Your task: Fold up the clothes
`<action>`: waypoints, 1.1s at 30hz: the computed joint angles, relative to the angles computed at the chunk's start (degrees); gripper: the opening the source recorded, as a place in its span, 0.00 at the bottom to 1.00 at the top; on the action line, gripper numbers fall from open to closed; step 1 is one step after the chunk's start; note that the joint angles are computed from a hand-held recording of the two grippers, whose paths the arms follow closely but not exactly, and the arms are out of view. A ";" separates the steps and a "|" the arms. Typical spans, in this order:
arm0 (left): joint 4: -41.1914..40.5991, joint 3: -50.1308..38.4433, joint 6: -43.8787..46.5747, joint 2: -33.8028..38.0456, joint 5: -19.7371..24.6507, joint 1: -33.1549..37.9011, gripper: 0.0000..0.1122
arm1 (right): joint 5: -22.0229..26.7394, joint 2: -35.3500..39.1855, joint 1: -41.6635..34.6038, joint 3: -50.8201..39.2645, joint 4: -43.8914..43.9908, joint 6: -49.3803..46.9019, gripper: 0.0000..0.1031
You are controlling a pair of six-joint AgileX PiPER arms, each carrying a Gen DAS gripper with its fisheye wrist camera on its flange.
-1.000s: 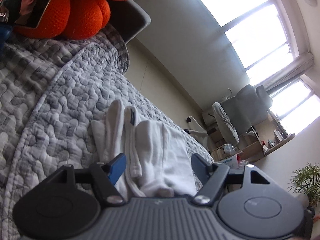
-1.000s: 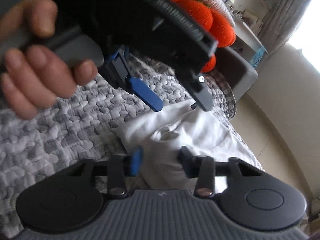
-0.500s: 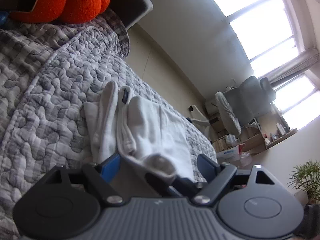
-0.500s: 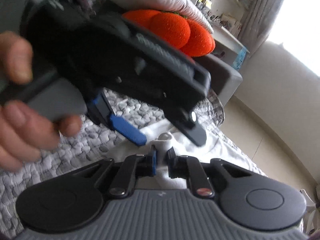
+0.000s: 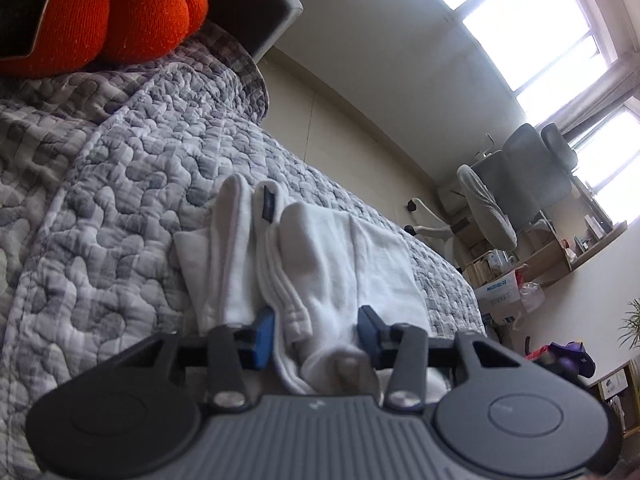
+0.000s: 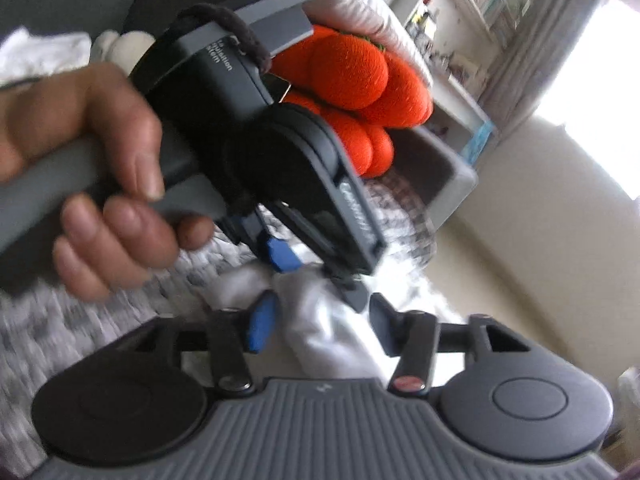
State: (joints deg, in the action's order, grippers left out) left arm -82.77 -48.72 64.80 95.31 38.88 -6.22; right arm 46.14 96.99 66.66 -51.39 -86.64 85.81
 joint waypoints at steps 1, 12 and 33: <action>-0.02 -0.05 -0.05 0.07 0.12 0.03 0.40 | 0.11 -0.44 -0.22 0.59 0.05 -0.03 0.57; -4.72 0.65 5.03 -0.76 -2.91 -0.88 0.20 | -4.57 2.38 -3.24 -1.74 1.16 -1.88 0.11; -2.51 3.62 6.43 -3.96 -7.83 -0.87 0.17 | -6.19 4.84 -0.57 -0.83 -1.27 -3.15 0.10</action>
